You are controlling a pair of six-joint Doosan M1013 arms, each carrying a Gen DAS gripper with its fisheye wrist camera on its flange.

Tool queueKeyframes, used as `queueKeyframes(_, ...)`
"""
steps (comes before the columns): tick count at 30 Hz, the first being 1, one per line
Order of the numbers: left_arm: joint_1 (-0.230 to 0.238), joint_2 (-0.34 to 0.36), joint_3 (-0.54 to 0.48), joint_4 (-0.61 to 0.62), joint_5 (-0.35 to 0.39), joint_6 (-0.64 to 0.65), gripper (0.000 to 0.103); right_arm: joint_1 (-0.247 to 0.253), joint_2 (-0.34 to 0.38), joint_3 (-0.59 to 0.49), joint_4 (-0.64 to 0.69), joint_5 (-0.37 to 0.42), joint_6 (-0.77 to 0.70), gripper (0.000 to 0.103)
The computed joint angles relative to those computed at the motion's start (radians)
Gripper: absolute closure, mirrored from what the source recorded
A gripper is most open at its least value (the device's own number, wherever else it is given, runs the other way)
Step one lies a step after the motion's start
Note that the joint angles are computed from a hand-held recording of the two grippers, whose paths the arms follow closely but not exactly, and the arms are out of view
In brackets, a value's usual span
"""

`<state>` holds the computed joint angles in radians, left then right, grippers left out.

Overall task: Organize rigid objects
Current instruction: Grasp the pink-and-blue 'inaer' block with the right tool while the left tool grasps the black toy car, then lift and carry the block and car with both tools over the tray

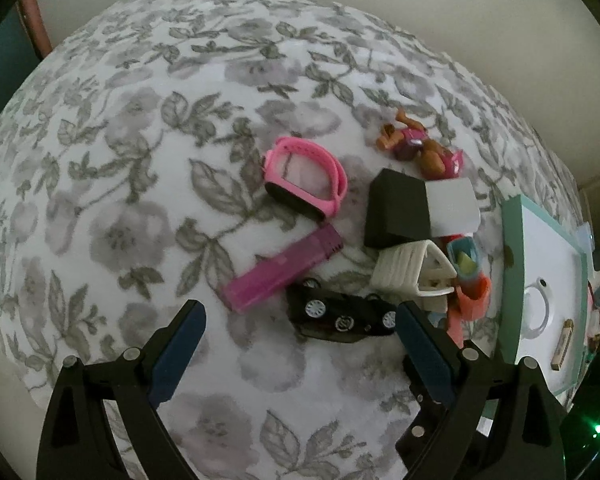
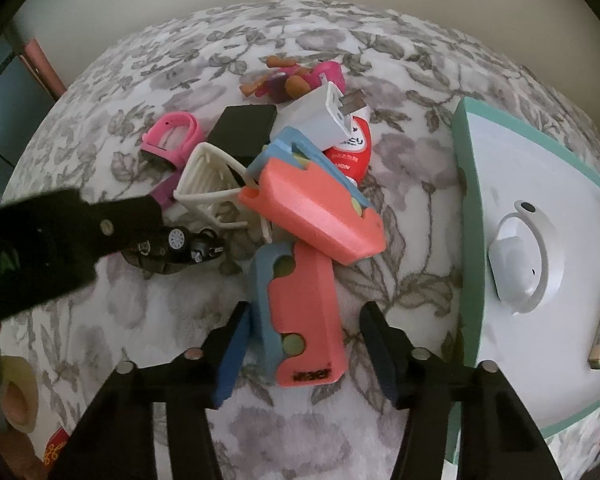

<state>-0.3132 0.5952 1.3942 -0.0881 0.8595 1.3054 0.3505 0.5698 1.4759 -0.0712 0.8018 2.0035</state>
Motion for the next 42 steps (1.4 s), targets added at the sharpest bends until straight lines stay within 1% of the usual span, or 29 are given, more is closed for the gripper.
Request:
queueKeyframes(2, -0.002, 0.001, -0.003, -0.006, 0.005, 0.011, 0.007, -0.004, -0.006, 0.008, 0.008, -0.004, -0.005, 0.053)
queueKeyframes(5, -0.006, 0.002, -0.005, -0.010, 0.011, 0.032, 0.007, -0.009, -0.012, 0.015, 0.021, -0.003, -0.019, 0.053)
queueKeyframes(10, -0.012, 0.019, -0.023, -0.024, 0.047, 0.058, 0.007, -0.019, -0.020, 0.023, 0.042, 0.016, -0.024, 0.053)
queueKeyframes(15, -0.031, 0.034, -0.038, 0.016, 0.055, 0.068, 0.007, -0.031, -0.035, 0.040, 0.067, 0.024, -0.028, 0.053)
queueKeyframes(20, -0.035, 0.049, -0.048, 0.012, 0.050, 0.068, 0.007, -0.037, -0.043, 0.050, 0.084, 0.022, -0.034, 0.053)
queueKeyframes(22, -0.037, 0.058, -0.055, 0.014, 0.049, 0.065, 0.009, -0.037, -0.043, 0.049, 0.085, 0.023, -0.034, 0.053)
queueKeyframes(26, -0.036, 0.069, -0.059, -0.003, 0.048, 0.064, 0.021, -0.039, -0.051, 0.059, 0.088, 0.023, -0.040, 0.053)
queueKeyframes(27, -0.037, 0.072, -0.059, 0.002, 0.046, 0.064, 0.026, -0.041, -0.053, 0.062, 0.089, 0.022, -0.042, 0.053)
queueKeyframes(28, -0.037, 0.070, -0.054, 0.012, 0.040, 0.062, 0.027, -0.041, -0.054, 0.063, 0.090, 0.023, -0.042, 0.053)
queueKeyframes(32, -0.033, 0.067, -0.046, -0.006, 0.023, 0.072, 0.027, -0.038, -0.044, 0.050, 0.086, 0.029, -0.036, 0.053)
queueKeyframes(42, -0.035, 0.055, -0.042, -0.008, 0.026, 0.083, 0.027, -0.032, -0.036, 0.039, 0.061, 0.036, -0.029, 0.053)
